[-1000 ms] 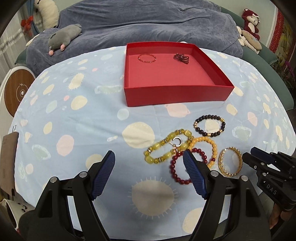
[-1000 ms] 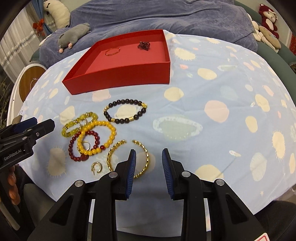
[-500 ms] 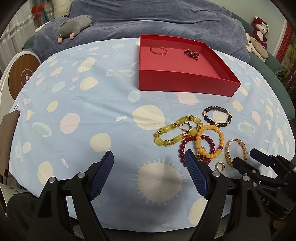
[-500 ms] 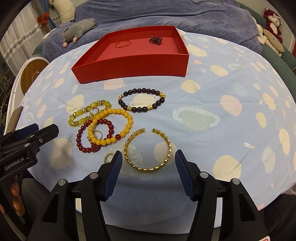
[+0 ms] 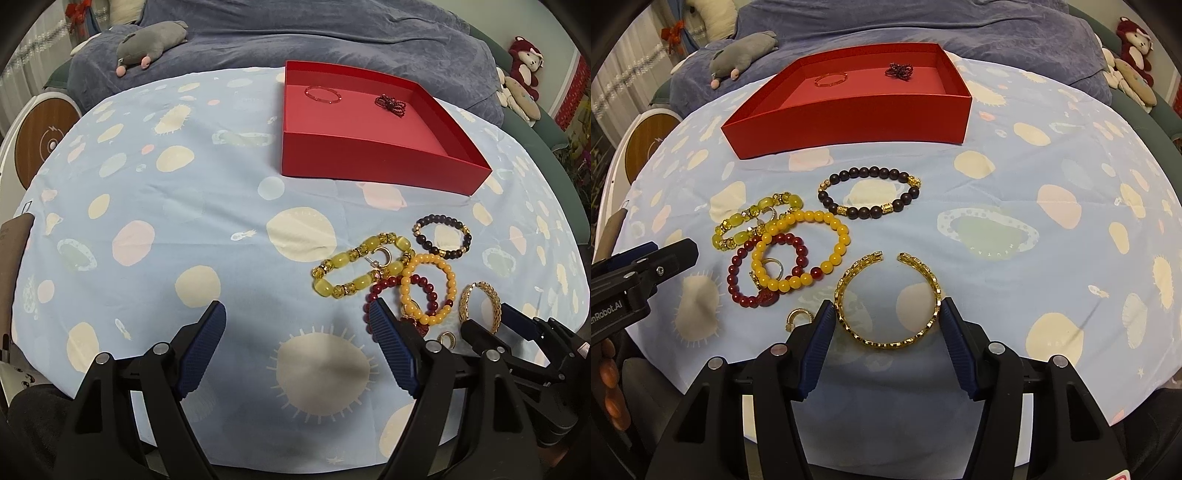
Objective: Organize jewelry
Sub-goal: 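Move both tools back to the bracelets, right tool over the gold cuff, then grasp the gold twisted cuff with the right tool while the left grasps the yellow beaded bracelet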
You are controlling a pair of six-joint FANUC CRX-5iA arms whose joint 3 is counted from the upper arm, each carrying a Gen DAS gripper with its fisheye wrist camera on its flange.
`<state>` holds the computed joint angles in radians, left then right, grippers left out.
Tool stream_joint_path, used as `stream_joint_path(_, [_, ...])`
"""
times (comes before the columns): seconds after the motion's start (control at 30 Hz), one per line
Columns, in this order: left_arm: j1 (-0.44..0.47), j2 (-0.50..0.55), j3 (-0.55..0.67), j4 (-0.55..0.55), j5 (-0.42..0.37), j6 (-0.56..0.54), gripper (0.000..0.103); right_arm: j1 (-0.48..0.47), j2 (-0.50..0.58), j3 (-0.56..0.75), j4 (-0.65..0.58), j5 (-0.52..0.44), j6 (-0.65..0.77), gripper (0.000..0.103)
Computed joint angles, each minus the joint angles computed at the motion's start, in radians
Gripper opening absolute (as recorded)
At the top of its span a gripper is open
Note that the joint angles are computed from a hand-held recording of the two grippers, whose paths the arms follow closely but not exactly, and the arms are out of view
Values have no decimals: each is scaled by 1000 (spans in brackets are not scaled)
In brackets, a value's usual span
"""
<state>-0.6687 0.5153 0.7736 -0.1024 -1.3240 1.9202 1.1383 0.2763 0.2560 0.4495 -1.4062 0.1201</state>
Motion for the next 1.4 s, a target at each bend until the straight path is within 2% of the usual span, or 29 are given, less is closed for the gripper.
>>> stream_joint_path(0.17, [7,37,43,6,-16,-2,76,-1,-20,-24,2,9,-23,56])
stream_joint_path(0.47, [3,122,148,7,-61,-62,62,-6,-35,-45,4,24,-36,56])
stream_joint_path(0.57, [8,125,142,17,-48,-56,59,-6,-37,-47,5,27,-35,56])
stream_joint_path(0.63, [9,127,144,25,-48,-56,50,-6,-37,-47,4,30,-36,56])
stream_joint_path(0.77, [8,117,124,32,-30,-83,41,-5,-37,-46,7,32,-40,56])
stream_joint_path(0.87, [13,111,110,56,-19,-94,24,-3,-39,-48,10,33,-43,56])
stream_joint_path(0.9, [17,110,105,71,-17,-99,14,-3,-40,-48,11,32,-44,56])
stream_joint_path(0.93, [19,113,107,83,-19,-104,11,-2,-41,-48,12,31,-46,56])
stream_joint_path(1.4, [17,87,144,127,-17,-107,9,14,-68,-51,62,23,-64,56])
